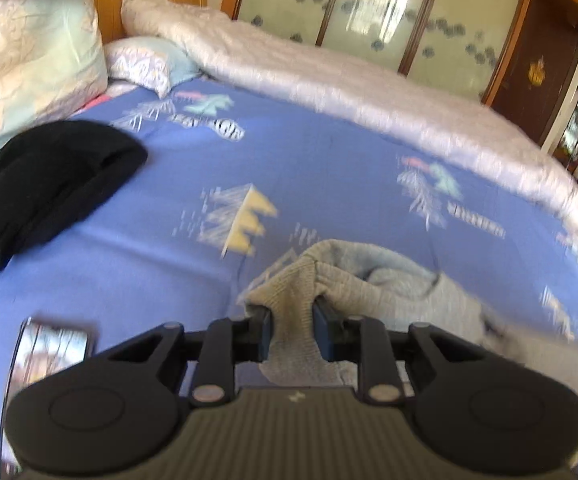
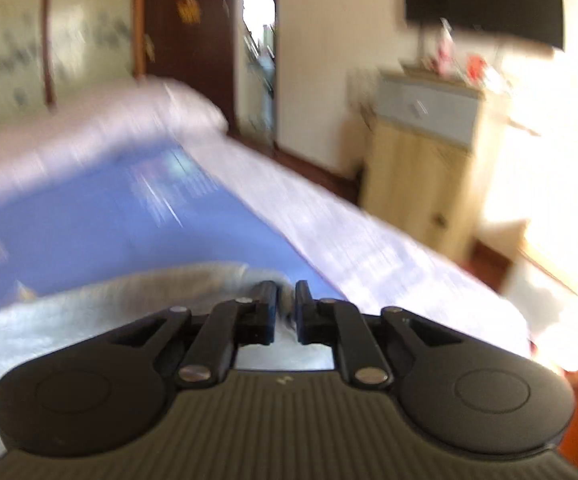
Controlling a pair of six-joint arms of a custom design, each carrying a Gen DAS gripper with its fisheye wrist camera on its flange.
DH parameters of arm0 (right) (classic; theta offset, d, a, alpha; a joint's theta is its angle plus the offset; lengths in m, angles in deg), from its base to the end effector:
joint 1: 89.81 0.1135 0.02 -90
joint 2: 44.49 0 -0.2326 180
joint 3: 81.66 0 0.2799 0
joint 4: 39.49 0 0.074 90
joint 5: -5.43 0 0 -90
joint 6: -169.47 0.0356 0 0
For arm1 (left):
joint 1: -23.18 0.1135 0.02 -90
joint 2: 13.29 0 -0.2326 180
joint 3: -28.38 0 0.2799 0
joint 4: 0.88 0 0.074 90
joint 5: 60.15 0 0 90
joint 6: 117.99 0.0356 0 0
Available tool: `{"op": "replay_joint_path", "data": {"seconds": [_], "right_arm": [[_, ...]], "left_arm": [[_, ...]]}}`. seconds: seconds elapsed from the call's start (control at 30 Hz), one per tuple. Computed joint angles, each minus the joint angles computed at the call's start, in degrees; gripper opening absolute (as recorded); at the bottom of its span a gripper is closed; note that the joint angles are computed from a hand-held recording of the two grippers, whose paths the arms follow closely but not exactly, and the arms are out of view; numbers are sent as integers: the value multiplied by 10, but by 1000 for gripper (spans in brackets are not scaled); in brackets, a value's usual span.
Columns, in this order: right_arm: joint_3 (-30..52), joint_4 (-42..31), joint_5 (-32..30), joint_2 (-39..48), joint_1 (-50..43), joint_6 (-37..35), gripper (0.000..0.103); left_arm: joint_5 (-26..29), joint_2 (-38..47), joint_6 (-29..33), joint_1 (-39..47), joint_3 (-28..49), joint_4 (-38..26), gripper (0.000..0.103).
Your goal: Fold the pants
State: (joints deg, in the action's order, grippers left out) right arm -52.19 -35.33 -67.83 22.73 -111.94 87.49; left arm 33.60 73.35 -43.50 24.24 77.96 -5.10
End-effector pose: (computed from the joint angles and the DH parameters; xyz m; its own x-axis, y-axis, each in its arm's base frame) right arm 0.2197 -0.1004 0.0968 -0.4261 0.3175 -0.8471 0.6488 0.7598 -0.0416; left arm 0.3120 0.0034 0.1048 -0.6438 -0.2788 -0.7126 -0.1468 0.9590 -0.2425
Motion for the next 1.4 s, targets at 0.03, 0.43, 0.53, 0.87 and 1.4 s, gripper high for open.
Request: {"op": "replay_joint_path", "data": {"seconds": [0.03,0.43,0.53,0.87,1.4], "right_arm": [[-21,-7,-12,-12,-14,2,14],[-81,-30,-148,-67,-63,103,19],[-68,-20,-221,-44,-100,135,32],[22,38,-345,158,-171,327,38],[74,41,-344,121,-158,310,5]], "left_arm": [[-3,-6,-1,-3,-11,0,22],[-18,-35,-18,-15,-31,5,23],[-17,-32,-25,-15,-29,9,23],[-6,-19,-40,-5,-18,3,23],[23,46,-79,15,68,-14,22]]}}
